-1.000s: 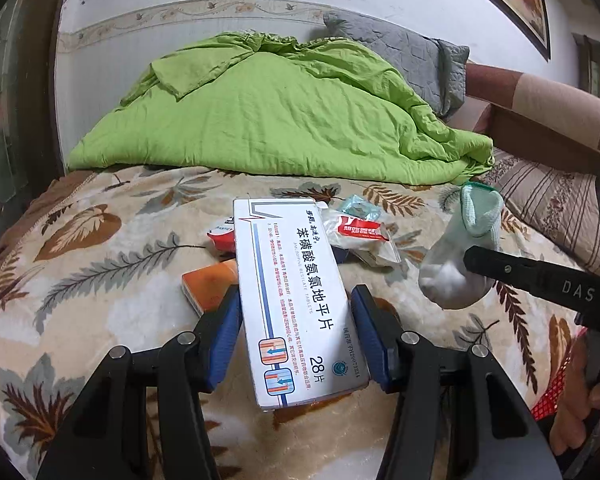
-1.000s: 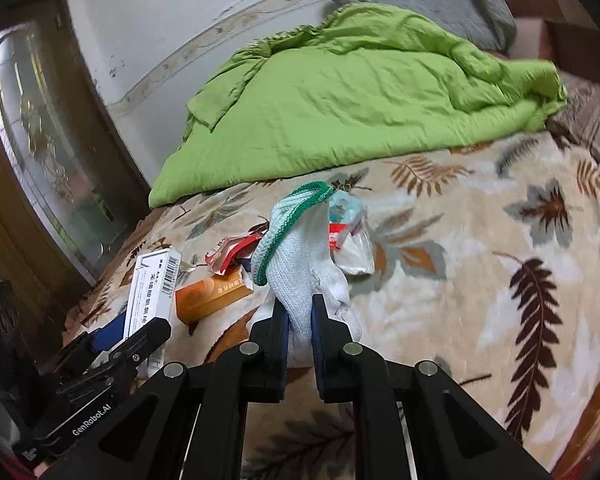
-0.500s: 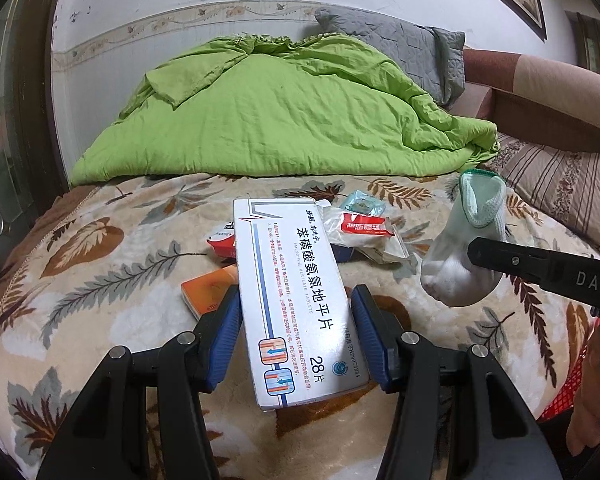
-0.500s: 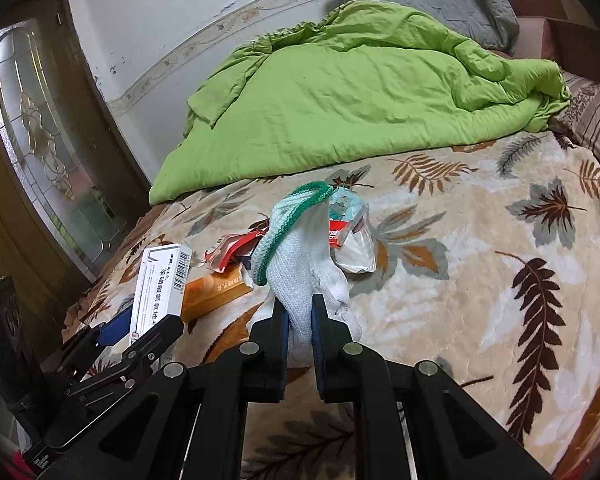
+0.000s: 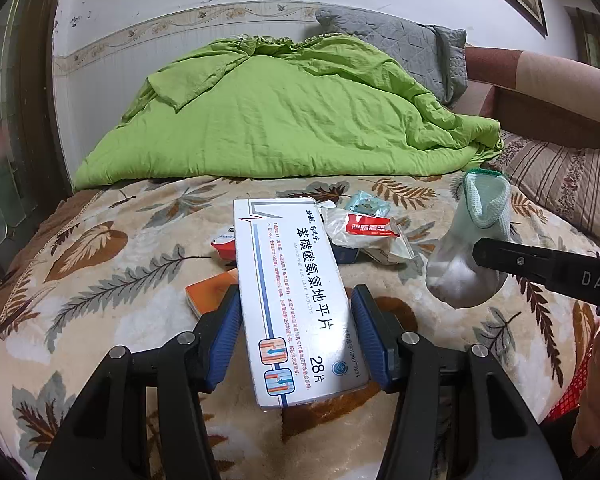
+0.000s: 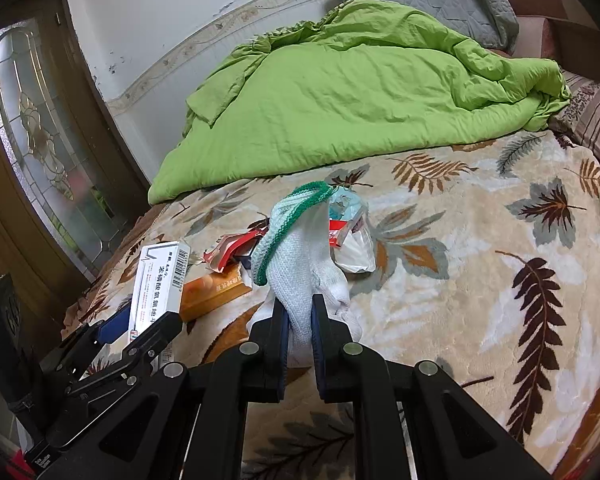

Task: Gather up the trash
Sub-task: 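Grasp the white sock-like bag with the right tool while the left tool holds the box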

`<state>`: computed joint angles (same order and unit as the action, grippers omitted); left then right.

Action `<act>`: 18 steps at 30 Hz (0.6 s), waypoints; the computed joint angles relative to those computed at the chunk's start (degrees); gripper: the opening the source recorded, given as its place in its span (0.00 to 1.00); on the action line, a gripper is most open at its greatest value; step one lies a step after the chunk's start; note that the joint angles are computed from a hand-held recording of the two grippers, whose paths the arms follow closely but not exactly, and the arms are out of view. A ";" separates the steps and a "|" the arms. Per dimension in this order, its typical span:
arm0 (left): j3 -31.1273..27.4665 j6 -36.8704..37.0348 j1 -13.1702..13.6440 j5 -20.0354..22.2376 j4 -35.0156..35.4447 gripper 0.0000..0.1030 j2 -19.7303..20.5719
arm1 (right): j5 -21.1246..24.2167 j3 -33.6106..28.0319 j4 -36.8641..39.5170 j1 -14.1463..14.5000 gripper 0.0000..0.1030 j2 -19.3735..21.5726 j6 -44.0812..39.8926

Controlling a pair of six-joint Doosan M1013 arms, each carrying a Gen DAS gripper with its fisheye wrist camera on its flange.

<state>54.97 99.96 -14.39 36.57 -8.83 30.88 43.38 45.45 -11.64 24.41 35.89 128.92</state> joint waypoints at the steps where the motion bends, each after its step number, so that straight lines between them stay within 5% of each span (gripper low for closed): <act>1: 0.00 0.00 0.00 0.00 0.00 0.52 0.00 | 0.00 0.00 0.00 0.00 0.11 0.00 0.00; 18: 0.06 -0.26 -0.07 -0.07 0.36 0.52 -0.03 | -0.19 0.26 0.13 -0.07 0.11 -0.16 -0.15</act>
